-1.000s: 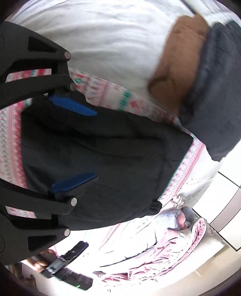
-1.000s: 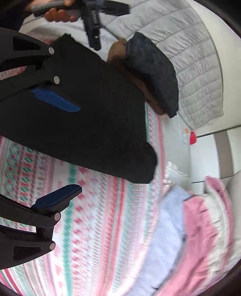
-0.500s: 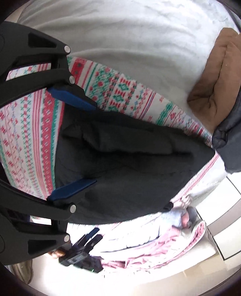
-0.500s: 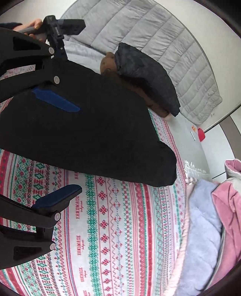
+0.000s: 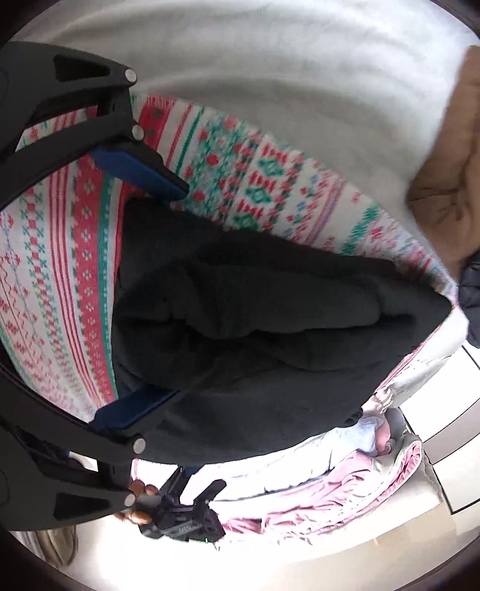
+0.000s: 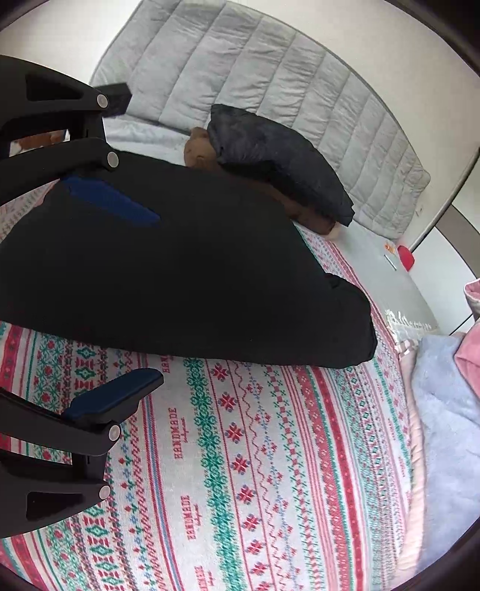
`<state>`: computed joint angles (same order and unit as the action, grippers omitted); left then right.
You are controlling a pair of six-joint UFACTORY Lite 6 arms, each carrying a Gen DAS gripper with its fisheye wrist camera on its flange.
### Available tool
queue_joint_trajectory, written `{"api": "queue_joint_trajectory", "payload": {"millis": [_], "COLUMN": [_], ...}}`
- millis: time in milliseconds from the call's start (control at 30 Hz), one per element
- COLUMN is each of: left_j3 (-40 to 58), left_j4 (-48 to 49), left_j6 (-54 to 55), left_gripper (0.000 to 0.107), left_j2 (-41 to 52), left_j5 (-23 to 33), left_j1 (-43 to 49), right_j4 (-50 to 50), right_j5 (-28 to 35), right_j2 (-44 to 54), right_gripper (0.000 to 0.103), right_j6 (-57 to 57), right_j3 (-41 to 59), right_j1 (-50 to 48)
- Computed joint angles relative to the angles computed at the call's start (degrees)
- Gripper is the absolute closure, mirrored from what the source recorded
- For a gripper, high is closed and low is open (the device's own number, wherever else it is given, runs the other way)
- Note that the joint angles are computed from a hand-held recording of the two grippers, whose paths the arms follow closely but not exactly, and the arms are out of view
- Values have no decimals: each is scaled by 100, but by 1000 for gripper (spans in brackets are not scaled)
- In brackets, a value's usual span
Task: Fold large clothes
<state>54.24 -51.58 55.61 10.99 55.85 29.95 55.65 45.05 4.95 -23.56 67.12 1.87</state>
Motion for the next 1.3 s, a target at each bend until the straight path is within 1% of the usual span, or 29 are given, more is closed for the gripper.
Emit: {"api": "queue_joint_trajectory", "payload": {"millis": [167, 267, 400, 500, 567, 600, 633, 900, 1033, 1133, 1200, 1233, 1267, 1300], "left_j3": [-17, -18, 30, 47, 51, 49, 26, -73, -154, -191, -222, -256, -315, -363], "left_j4": [-11, 1, -39, -49, -27, -25, -30, -24, -45, -61, -60, -15, 13, 43], "left_j6": [-46, -130, -165, -222, -296, -320, -325, -404, -399, -380, -338, -356, -343, -364], "left_gripper": [8, 8, 8, 8, 8, 8, 8, 9, 8, 9, 17, 19, 24, 29], "left_j2": [-82, -98, -36, -39, -54, -67, -91, -201, -284, -317, -360, -427, -529, -632], "left_j5": [-44, -84, -95, -168, -222, -248, -291, -583, -753, -849, -912, -991, -1072, -1170], "left_j1": [-103, -148, -174, -263, -313, -336, -356, -537, -644, -710, -757, -817, -866, -941], "right_j4": [546, 905, 1503, 1679, 1766, 1723, 1706, 1630, 1175, 1198, 1102, 1028, 916, 761], "right_j5": [201, 297, 502, 382, 438, 441, 451, 537, 709, 629, 440, 324, 205, 100], "right_j2": [220, 579, 1443, 1907, 2178, 2314, 2451, 3662, 4221, 4335, 4320, 4258, 4178, 4130], "right_gripper": [21, 21, 21, 21, 21, 18, 17, 16, 16, 16, 17, 17, 18, 24], "right_j6": [-330, -471, -477, -518, -595, -563, -562, -274, -9, -125, -115, -88, -38, 43], "right_j3": [-14, 157, 584, 891, 1163, 1346, 1524, 2950, 3919, 4044, 4068, 4021, 3966, 3963], "right_j1": [-211, -367, -442, -318, -270, -258, -267, -382, -233, -187, -90, -29, 35, 96]}}
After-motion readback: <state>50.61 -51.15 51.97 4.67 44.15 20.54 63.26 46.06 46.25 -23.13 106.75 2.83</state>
